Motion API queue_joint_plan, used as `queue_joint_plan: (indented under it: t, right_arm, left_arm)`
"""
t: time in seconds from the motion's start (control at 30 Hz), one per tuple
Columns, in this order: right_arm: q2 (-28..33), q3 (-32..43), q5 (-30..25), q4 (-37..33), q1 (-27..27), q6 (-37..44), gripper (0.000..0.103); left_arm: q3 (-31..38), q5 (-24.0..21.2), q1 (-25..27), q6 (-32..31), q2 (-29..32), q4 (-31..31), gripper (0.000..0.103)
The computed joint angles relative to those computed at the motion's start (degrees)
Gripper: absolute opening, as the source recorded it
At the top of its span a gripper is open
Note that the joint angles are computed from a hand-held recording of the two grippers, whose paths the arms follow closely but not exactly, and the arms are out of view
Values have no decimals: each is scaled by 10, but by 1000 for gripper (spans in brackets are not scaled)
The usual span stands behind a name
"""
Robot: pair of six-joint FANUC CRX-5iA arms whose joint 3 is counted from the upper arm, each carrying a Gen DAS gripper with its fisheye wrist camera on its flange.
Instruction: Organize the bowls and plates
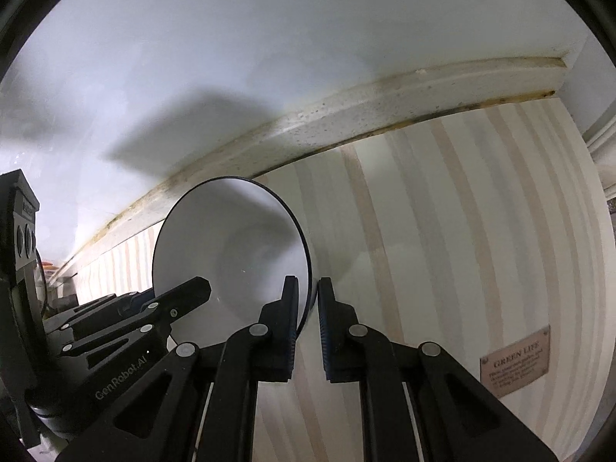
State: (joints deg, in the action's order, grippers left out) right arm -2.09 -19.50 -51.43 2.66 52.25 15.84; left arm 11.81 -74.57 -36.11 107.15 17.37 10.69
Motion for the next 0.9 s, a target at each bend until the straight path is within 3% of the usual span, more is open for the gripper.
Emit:
queue_joint_plan:
  t: [0.5, 0.9]
  right_arm:
    - [-112, -56, -43, 102, 139, -163, 12]
    - [-177, -78, -151, 172, 352, -376, 12]
  left_arm:
    - [-51, -21, -20, 11, -116, -24, 15]
    - [-138, -41, -57, 34, -220, -14, 15]
